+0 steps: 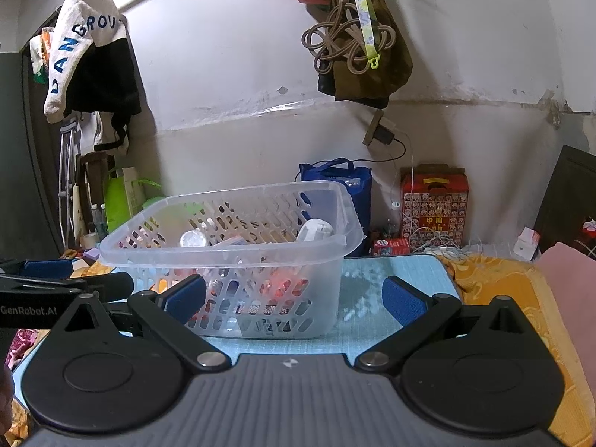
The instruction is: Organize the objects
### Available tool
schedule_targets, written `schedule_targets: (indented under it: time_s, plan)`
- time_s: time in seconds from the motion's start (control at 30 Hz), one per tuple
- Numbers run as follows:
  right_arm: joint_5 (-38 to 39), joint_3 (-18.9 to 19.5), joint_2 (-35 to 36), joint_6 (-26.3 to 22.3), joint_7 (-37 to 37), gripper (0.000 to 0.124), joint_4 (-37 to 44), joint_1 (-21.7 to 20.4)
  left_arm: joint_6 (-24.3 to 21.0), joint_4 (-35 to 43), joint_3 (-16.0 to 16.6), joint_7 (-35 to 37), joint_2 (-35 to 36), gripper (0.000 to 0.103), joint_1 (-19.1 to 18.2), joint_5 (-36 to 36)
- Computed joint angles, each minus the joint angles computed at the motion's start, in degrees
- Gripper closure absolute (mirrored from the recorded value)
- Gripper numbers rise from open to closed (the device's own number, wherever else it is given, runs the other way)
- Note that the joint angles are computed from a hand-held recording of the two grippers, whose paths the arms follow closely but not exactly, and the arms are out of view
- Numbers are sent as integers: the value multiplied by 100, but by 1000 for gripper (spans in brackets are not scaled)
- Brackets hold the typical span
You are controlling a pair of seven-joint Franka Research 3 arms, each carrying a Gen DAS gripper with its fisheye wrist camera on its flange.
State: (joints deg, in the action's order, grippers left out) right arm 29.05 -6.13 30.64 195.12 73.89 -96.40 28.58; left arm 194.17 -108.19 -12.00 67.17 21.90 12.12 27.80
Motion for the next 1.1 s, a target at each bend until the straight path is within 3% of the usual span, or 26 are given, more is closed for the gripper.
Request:
schedule_targets:
  time_s: [0.2,0.37,0.73,0.87,1.1]
  plan:
    - [233,-333,32,1,7,21,20,297,-60,31,15,21,15,0,-13,-18]
    - [229,-203,11,-2,27,21,17,177,-75,34,-181,-2,26,0,172,28]
    - [283,-379,32,-34,-8,21,15,347,-82,24,-183,17,23,0,174,35]
    - [160,-33,-33,-38,69,21,-23,42,-86,26,-223,11,26,0,211,44]
    - [203,-254,5,-76,78,21,1,229,-82,4,-169,9,6,0,164,29]
